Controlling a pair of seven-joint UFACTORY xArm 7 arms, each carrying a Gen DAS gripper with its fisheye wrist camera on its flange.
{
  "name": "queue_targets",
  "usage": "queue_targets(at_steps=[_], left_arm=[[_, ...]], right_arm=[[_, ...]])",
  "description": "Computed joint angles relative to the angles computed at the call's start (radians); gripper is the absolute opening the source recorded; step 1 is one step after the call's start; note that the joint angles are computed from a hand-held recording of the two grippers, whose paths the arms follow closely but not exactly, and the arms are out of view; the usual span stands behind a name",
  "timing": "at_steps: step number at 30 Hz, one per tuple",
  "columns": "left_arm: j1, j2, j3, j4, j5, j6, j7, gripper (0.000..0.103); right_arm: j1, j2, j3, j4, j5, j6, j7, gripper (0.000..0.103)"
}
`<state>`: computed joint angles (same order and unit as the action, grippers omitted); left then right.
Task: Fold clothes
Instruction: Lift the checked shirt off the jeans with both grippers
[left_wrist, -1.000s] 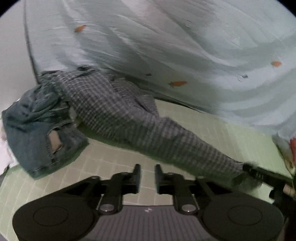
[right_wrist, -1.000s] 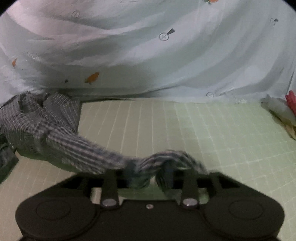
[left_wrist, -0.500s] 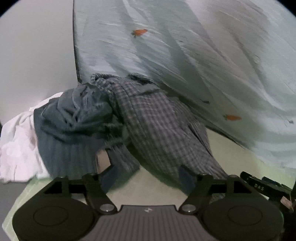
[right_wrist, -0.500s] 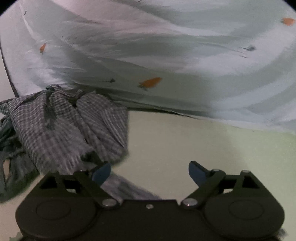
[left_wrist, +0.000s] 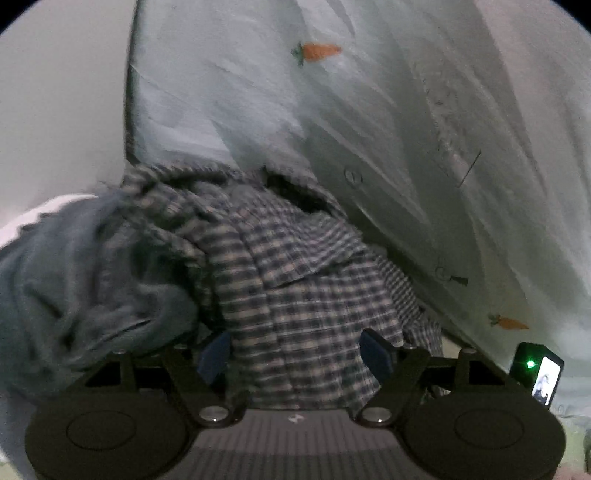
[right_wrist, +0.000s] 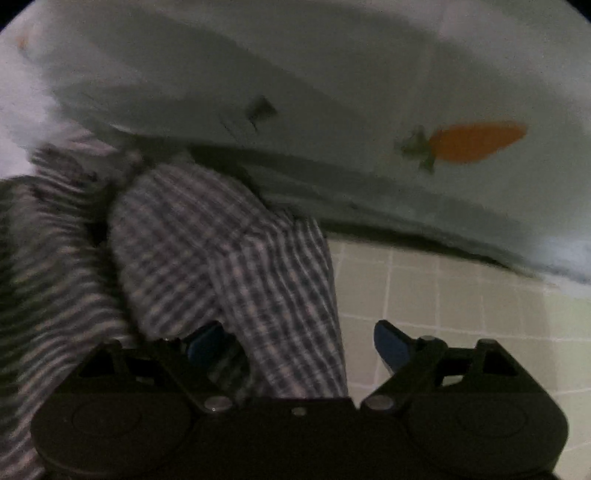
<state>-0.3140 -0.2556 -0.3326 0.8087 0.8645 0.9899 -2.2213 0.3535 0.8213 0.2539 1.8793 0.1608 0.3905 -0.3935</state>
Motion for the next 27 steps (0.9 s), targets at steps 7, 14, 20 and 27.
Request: queue_targets(at_steps=[7,14,20,27], left_arm=[[-0.029,0.125,0.012,0.093,0.029,0.088,0.085,0.005],[-0.153,0.201,0.001,0.232,0.084,0.272,0.148,0.003],[-0.268,0.286,-0.008,0.366,0.102,0.298,0.168,0.003],[-0.384,0.458,0.022,0.527,0.037,0.112,0.208,0.004]], right_arm=[[-0.110,-0.083,0.114,-0.233,-0.006,-0.235,-0.219,0.002],[-0.489,-0.337,0.372,-0.629,0.105,-0.356,-0.362,0.002],[-0.855,-0.584,0.562,-0.895,0.325,-0.341,-0.503,0.002],[-0.978,-0.827,0.416,-1.091,0.356,-0.337,-0.515,0.002]])
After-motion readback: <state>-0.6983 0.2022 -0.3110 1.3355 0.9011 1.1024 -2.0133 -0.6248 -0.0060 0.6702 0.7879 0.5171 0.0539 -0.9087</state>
